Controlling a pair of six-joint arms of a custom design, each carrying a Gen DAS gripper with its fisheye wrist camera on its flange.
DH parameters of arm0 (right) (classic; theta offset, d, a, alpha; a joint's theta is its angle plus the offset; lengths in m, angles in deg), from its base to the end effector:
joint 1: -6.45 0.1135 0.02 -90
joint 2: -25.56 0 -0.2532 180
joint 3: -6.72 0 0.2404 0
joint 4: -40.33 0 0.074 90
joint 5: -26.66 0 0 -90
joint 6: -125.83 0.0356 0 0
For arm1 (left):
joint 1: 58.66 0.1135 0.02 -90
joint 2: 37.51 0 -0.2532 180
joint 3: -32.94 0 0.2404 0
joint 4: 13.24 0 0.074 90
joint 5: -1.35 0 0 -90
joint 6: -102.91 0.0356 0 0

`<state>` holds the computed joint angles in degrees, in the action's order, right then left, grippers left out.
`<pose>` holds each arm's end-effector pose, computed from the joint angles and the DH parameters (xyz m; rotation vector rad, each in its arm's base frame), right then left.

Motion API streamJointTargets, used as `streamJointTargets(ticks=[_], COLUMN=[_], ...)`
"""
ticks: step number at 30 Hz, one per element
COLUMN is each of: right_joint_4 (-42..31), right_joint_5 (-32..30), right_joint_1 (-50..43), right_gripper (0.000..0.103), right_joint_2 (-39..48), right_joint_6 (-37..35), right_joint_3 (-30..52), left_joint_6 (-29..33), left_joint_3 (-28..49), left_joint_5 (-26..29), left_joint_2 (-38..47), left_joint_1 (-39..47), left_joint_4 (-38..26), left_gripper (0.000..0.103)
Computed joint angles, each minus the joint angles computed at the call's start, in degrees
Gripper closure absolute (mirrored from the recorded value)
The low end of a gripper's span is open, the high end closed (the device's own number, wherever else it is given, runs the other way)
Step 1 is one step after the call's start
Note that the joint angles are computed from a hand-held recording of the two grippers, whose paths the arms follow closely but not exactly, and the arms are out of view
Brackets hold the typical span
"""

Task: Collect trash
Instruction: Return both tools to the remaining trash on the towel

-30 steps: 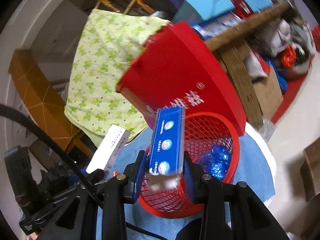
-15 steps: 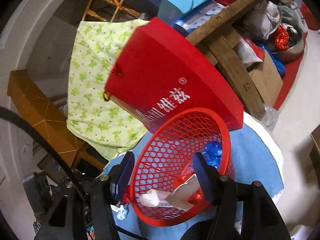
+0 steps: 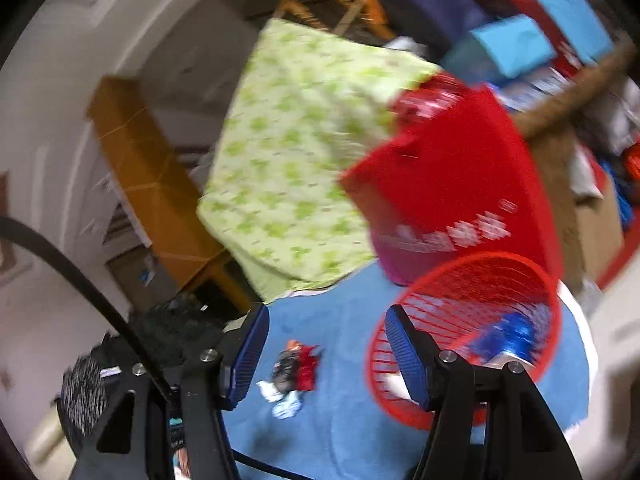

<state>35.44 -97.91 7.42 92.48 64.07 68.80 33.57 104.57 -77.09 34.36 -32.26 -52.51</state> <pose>0.2617 0.0246 0.3087 -0.0334 1.7950 0.8921 0.2411 0.1117 0.2839 -0.0054 2.2526 0.2147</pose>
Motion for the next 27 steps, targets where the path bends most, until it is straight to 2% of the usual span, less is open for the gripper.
streamJointTargets(ticks=[5,10,14,16,21,27], right_joint_4=[-1.9,-2.0,-4.3,-4.5,-6.8,-13.9], right_joint_5=[4.4,8.2,10.7,10.6,11.5,9.8], right_joint_1=[11.2,19.7,25.0,27.0,30.9,33.3], right_gripper=[0.038,0.038,0.038,0.038,0.038,0.038], right_joint_2=[-3.3,-1.3,2.2,4.8,14.6,35.0], right_joint_6=[-4.1,-4.0,-5.1,-4.7,-4.0,-2.7], right_joint_3=[1.7,3.2,5.9,7.1,12.9,29.4], left_joint_6=[3.1,5.2,7.6,7.8,8.8,7.7], left_joint_3=[-2.5,-4.3,-8.3,-9.4,-9.7,-7.1], left_joint_5=[6.1,12.1,14.8,16.2,16.9,13.7], left_joint_2=[-2.8,-3.7,-6.1,-5.8,-0.5,9.8], left_joint_1=[15.6,28.6,36.1,38.5,40.7,38.1], left_joint_4=[1.9,3.6,8.8,10.7,13.0,14.5], left_gripper=[0.047,0.047,0.044,0.036,0.036,0.036])
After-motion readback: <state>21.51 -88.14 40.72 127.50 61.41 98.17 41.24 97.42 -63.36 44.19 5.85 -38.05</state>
